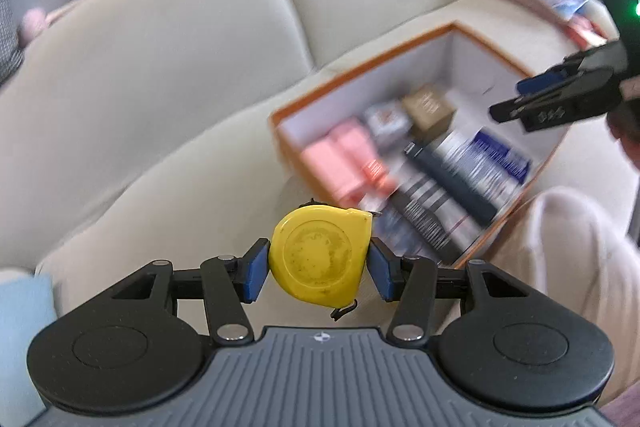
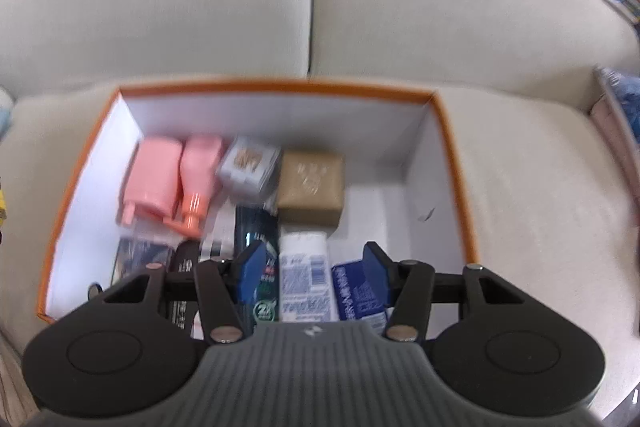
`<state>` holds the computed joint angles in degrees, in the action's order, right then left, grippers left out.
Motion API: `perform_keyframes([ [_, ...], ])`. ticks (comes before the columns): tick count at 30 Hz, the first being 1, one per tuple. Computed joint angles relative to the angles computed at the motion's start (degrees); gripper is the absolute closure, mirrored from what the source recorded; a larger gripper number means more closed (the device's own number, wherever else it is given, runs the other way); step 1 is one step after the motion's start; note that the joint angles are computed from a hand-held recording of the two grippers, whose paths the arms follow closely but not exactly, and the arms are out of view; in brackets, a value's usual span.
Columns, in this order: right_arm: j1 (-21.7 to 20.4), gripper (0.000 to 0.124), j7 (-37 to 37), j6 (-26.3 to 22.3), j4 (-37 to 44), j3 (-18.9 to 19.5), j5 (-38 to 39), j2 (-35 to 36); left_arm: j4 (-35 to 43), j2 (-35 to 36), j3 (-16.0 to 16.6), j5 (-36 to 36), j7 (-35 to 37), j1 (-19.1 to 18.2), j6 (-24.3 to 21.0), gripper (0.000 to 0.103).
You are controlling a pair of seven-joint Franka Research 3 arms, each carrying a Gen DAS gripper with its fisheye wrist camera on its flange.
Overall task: Organize rigid objects
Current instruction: 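Release the blue tin beside the deodorant with the right tool while the left lifts the tape measure, then lower the yellow tape measure into the box and open the left tool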
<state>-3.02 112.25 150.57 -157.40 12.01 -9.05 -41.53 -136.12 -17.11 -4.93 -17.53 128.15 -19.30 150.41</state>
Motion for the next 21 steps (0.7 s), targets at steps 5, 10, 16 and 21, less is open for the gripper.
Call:
perform_keyframes([
  [5,-6.1,0.075,5.7,4.0,-3.0,1.9,-2.1,-4.9,5.1,3.3,-1.2,-6.1,1.3,-3.6,-1.2,0.043],
  [10,-13.0,0.076,11.9,4.5,-5.8,4.1,-3.5,-11.2,13.2,12.7,-6.0,-10.4,0.5,-5.0,-0.6,0.043],
  [16,-14.7,0.076,13.2,7.7,-6.6,1.5,-1.8,-9.3,23.3,25.9,-12.8,-9.1,1.6,-3.7,-1.2,0.043],
  [21,-15.9,0.076,13.4,10.4,-6.6,1.5,-0.5,-6.5,29.6,34.7,-16.6,-1.7,5.0,-2.6,0.1,0.043],
])
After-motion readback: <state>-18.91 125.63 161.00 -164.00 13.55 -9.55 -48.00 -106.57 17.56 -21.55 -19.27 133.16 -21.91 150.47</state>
